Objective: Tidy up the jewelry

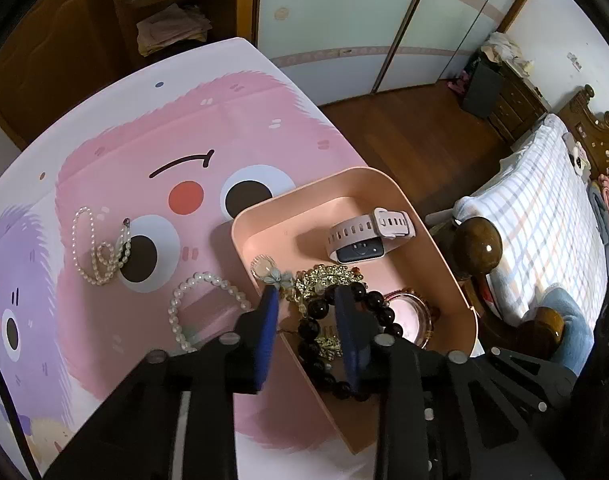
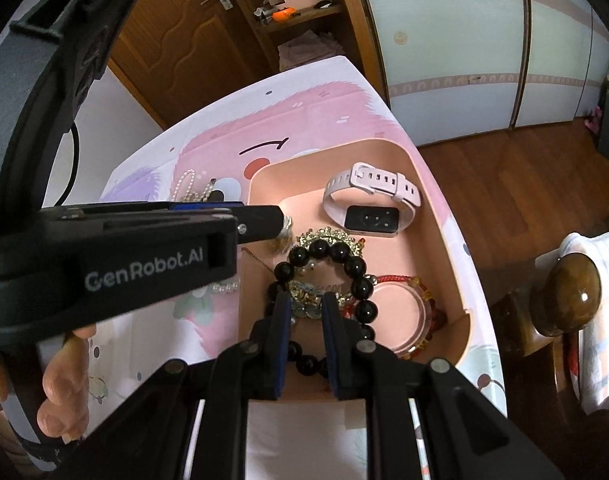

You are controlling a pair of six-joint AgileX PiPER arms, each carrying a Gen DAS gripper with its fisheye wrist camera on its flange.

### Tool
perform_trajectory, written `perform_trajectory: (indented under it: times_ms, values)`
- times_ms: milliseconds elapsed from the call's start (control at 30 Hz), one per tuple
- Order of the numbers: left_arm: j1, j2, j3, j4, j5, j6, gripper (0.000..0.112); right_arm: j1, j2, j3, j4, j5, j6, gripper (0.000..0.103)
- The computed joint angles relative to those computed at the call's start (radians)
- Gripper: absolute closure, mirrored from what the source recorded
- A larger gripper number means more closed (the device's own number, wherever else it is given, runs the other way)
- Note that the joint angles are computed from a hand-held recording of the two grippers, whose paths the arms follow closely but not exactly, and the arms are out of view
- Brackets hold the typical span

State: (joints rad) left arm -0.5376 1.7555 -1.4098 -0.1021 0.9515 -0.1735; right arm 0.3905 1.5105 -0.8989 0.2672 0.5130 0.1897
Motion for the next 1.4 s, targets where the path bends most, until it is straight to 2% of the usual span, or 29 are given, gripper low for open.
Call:
perform_trajectory:
  times_ms: [33,67,100,433,1033,1400]
  values:
    - [0.0,0.001,-0.001,0.001,0.002,-0.004,0.07,-0.004,-0.002,0.005,0.013,-0.001,-0.011,0.087]
    - [0.0,-0.002,0.0,0.0,0.003,-0.012,0.053,-0.009,0.0,0.006,0.028,0.002,-0.022,0.087]
    - [0.005,-0.012,0.009,-0.003,-0.003,-0.019,0.047,-0.013,0.003,0.006,0.038,0.003,-0.031,0.086]
    - [0.067,-0.052,0.076,-0.071,-0.021,0.029,0.047,-0.012,0.004,0.012,0.049,-0.002,-0.044,0.085]
    - [0.109,-0.052,0.237,-0.227,-0.136,0.201,0.05,-0.035,-0.024,0.053,0.049,-0.005,-0.034,0.085]
    - [0.131,-0.048,0.289,-0.353,-0.189,0.301,0.069,-0.034,-0.023,0.057,0.044,-0.002,-0.024,0.085]
